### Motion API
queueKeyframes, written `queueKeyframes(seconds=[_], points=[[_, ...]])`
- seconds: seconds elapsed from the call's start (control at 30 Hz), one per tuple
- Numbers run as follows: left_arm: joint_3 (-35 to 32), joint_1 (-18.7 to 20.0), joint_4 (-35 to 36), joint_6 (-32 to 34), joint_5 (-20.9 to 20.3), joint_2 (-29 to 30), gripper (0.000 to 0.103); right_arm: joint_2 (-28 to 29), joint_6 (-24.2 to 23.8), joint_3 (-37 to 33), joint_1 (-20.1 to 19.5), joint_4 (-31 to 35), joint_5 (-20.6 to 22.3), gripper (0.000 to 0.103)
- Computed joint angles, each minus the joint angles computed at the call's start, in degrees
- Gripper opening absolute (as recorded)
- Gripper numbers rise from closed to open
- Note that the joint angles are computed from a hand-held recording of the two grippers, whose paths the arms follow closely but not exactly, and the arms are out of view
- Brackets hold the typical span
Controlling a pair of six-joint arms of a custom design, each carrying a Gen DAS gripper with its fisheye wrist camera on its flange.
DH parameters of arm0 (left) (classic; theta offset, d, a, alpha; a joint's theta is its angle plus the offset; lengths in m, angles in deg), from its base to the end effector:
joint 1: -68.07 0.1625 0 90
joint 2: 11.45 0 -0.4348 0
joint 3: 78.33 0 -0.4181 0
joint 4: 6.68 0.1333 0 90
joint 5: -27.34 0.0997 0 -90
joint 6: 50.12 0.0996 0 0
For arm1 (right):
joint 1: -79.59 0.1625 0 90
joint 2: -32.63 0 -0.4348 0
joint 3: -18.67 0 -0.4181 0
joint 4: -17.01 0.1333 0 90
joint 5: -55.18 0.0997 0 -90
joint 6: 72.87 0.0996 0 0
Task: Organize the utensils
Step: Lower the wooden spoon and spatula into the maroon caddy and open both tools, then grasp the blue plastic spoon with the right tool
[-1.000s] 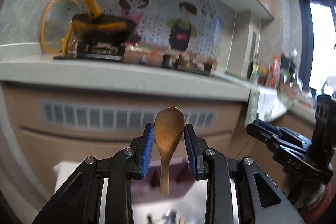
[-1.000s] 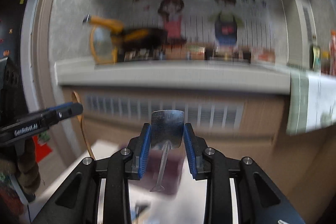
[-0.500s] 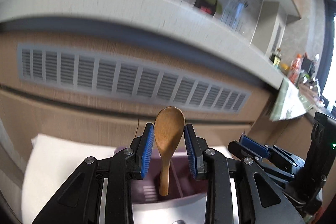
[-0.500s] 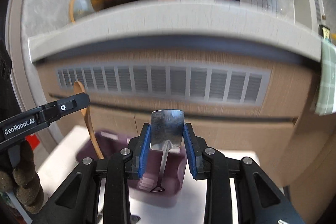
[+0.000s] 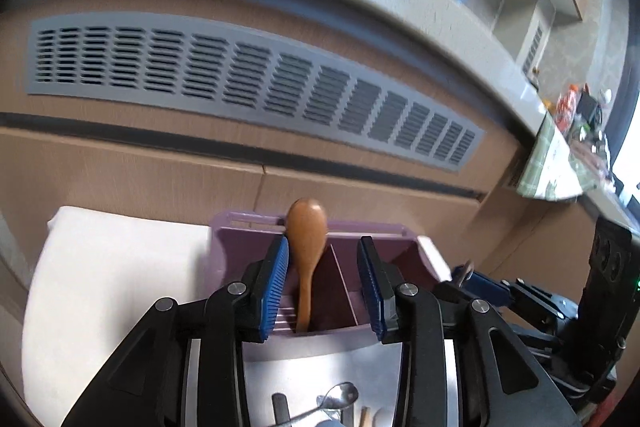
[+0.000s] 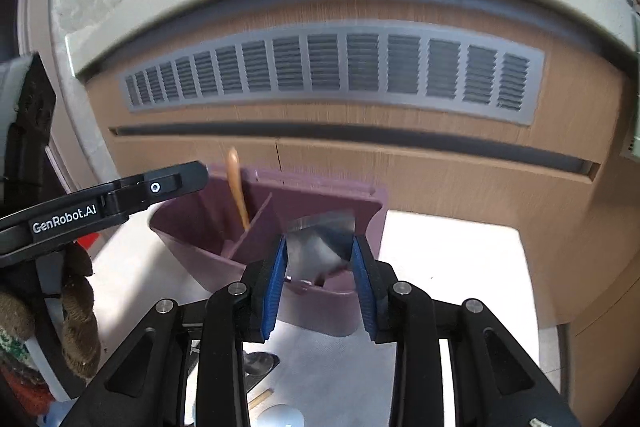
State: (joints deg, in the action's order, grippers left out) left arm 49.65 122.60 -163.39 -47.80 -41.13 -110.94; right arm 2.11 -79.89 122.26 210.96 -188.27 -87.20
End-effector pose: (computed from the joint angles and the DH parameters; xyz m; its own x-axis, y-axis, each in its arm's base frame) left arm -0.1120 -0.4499 0.3808 -0.8702 0.3805 -0.3131 0.4915 0.6250 -0.6065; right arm 0.4447 -0.4226 0.0053 -0.7439 -0.0720 0.6644 -0.5848 0.5512 -0.5951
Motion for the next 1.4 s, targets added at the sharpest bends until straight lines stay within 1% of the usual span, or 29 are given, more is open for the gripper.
queueKeyframes(seconds=[0.07,0.1,0.17,0.23,0.37,0.4,0.43,0.47,0.5,0.53,0.57,0.63,0.73,0.77,0.83,0.9,0.97,1.0,1.03,1.13,1.2,1.27,1.3,1.4], points=[[1.2,-1.0,-0.3,-0.7,1.5,-3.1,0.038,-0.7,-0.4,1.7,1.1,-3.3,0.1,0.032],[1.9,-1.5,0.1,-0.7,2.5,-5.1,0.038,-0.9,-0.3,2.4,1.7,-4.2,-0.7,0.032],[3.4,-2.7,2.8,-0.9,6.0,-9.1,0.038,-1.8,0.6,4.1,2.8,-4.2,-2.0,0.033],[4.2,-3.0,7.3,-2.5,8.3,-12.0,0.038,-2.3,3.3,5.5,3.3,-1.2,-2.6,0.033],[5.3,-0.4,17.4,-8.1,7.9,-17.2,0.038,-2.6,7.6,9.5,4.2,2.5,-4.6,0.033],[5.7,0.1,19.8,-9.2,7.7,-18.5,0.038,-2.8,10.0,10.4,4.2,3.8,-4.6,0.033],[6.2,0.3,21.5,-9.8,7.6,-19.7,0.038,-2.8,11.5,10.8,4.0,4.2,-3.6,0.033],[6.8,0.5,23.4,-10.3,7.6,-21.3,0.038,-3.4,13.7,12.1,3.7,4.8,-1.4,0.033],[7.5,0.5,25.6,-10.8,7.8,-23.1,0.038,-4.0,15.0,13.1,3.5,5.3,0.0,0.033],[8.1,0.4,27.4,-11.2,8.2,-24.5,0.038,-3.9,15.9,13.5,3.5,6.0,0.7,0.033],[8.7,0.4,29.8,-11.8,8.4,-26.1,0.038,-3.6,16.5,13.6,3.5,7.0,0.4,0.033],[9.5,0.4,33.2,-12.6,8.1,-28.4,0.038,-3.1,17.1,13.7,3.3,8.8,0.8,0.033],[10.5,-0.2,38.0,-13.0,8.9,-31.1,0.038,-2.8,18.6,13.4,2.6,11.1,3.0,0.033],[10.6,-0.3,38.8,-13.2,8.9,-31.5,0.038,-2.7,18.3,13.1,2.4,11.5,4.2,0.033],[10.8,0.2,39.6,-13.6,7.7,-32.2,0.038,-1.6,15.9,11.5,2.5,12.8,6.2,0.033],[10.9,0.5,40.1,-13.9,7.0,-32.9,0.038,-0.1,11.0,9.0,2.7,14.8,8.1,0.033],[10.8,0.0,40.5,-14.2,7.6,-33.2,0.038,1.1,6.2,6.0,2.3,18.8,9.9,0.032],[10.6,-0.1,41.0,-14.3,7.5,-33.5,0.038,1.3,6.0,4.7,1.8,21.2,10.3,0.031],[10.5,0.0,41.1,-14.0,7.2,-33.8,0.038,1.2,6.8,4.0,1.4,22.7,10.5,0.031],[10.6,0.0,41.7,-13.7,7.4,-34.9,0.038,0.8,12.6,3.4,-0.2,25.3,12.7,0.034],[10.8,0.9,41.3,-13.6,7.2,-34.7,0.038,1.4,14.0,3.3,0.1,25.7,12.7,0.034],[11.0,1.5,40.8,-13.8,6.8,-34.1,0.038,2.7,16.2,2.4,0.8,28.0,10.8,0.035],[11.2,1.4,40.7,-13.8,6.7,-33.9,0.038,3.5,16.5,1.9,1.3,28.1,9.2,0.034],[11.8,0.1,41.4,-14.2,6.6,-34.4,0.038,5.8,17.7,-0.4,2.5,29.9,4.6,0.035]])
